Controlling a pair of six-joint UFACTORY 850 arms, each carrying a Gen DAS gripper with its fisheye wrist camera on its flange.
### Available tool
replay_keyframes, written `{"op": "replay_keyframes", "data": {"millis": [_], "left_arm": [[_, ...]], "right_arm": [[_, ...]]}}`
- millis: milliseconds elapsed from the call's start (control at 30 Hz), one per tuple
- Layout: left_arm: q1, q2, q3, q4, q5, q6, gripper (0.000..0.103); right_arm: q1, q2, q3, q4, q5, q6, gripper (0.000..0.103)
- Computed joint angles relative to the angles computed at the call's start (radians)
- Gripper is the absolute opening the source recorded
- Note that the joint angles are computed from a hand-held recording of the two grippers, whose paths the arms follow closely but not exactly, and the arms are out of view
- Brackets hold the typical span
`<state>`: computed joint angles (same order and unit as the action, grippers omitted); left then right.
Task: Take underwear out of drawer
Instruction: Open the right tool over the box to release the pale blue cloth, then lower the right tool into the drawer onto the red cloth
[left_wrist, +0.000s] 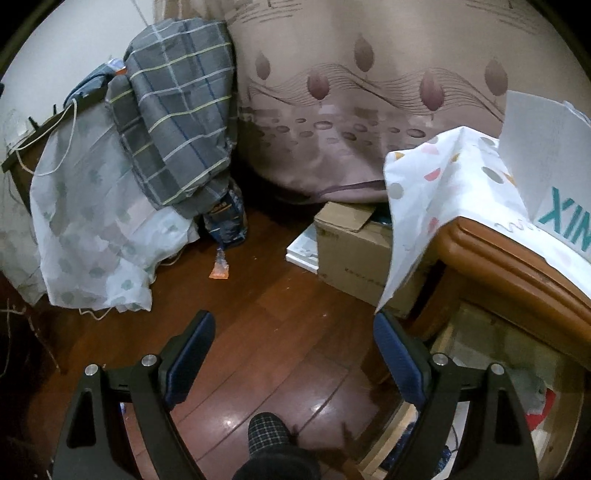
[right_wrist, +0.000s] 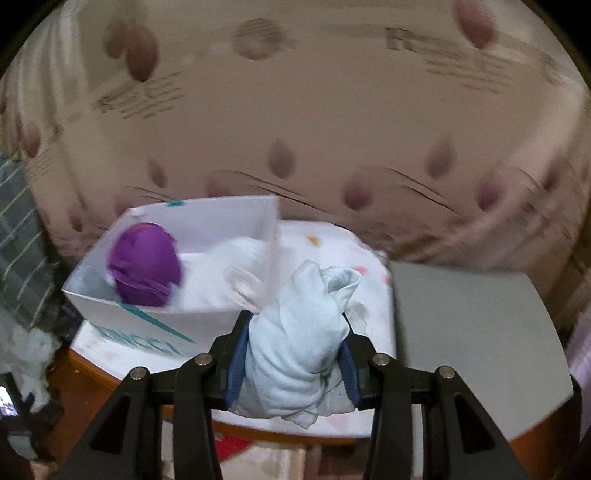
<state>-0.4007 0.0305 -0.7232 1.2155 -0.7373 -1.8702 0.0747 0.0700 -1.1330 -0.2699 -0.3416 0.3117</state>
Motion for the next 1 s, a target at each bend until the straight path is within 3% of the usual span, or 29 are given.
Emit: {"op": "replay_keyframes", "data": {"millis": [167,367,600,1000], "left_arm": [[0.032,0.011,0.007,-0.036,0.014,-0.021,0.086],[0.051,0.006,0.007,-0.071,0.036,0.005,0.086],[0.068,0.009,0.007,-0.094,0.064,0.016,0.086],[0.065,0.004,0.000,-0.102,0.084,0.043,0.086]], "right_arm": [[0.070,-0.117,-0.149,0.066,-0.056,-0.093,0.043],[0.132,-0.265,-0.317,0.035,-0.117,-0.065,0.044],[0.159,-0.408,-0.441,0.020,-0.219,-0.044,0.046],[0.175,-0.458,-0.478,-0.099,-0.234,0.098,0.064]]}}
